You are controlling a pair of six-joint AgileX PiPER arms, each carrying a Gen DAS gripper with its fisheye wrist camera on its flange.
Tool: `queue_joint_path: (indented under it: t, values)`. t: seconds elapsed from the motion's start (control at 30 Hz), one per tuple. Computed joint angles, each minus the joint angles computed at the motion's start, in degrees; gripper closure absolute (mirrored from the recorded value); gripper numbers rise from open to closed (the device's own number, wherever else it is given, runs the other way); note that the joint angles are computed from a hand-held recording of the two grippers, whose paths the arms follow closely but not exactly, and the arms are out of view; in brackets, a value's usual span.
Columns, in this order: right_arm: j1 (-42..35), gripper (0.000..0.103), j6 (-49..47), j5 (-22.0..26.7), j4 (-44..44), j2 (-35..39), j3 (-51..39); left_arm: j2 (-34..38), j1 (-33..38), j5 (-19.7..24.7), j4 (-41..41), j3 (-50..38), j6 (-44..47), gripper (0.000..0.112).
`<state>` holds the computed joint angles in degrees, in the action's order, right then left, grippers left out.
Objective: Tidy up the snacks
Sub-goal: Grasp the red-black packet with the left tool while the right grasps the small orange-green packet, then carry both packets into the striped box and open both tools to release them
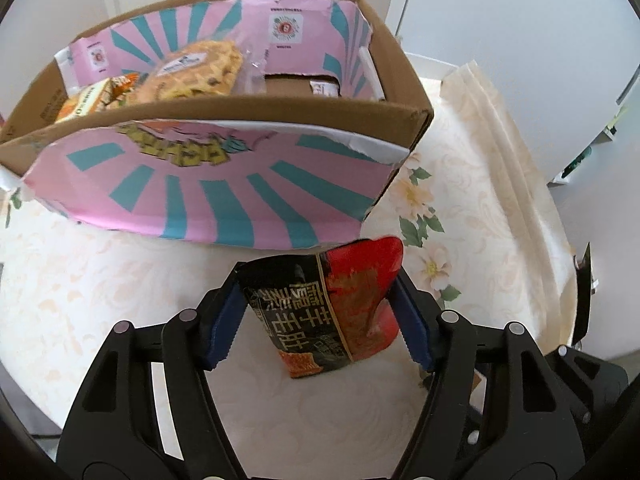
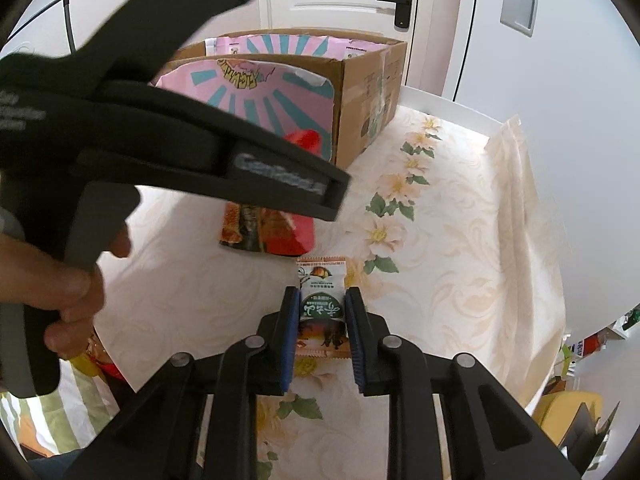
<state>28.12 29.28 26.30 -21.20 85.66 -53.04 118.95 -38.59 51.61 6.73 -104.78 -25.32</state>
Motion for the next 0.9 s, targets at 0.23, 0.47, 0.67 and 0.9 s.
queue_joint_path:
  t: [0.23,0.47,0.67,0.9]
  values:
    - [6.5,0.082,8.9,8.0,-5.1,-5.1,-1.1,-6.5,3.0,0.5,-1.2,3.3,2.4,0.047]
    - [9.3,0.082,11.2,15.0,-8.2,-6.5,-6.7,-11.7,5.9,3.7,-2.7,1.1,6.1,0.047]
    - [10.1,0.082,13.6,20.0,-11.0,-4.8,-14.6,-13.4,10.0,5.8,-5.8,-3.2,12.9,0.047]
    - [11.6,0.082,16.5,25.6,-13.7,0.3,-26.7,-6.6,16.5,15.2,-11.0,-21.9,23.3,0.047]
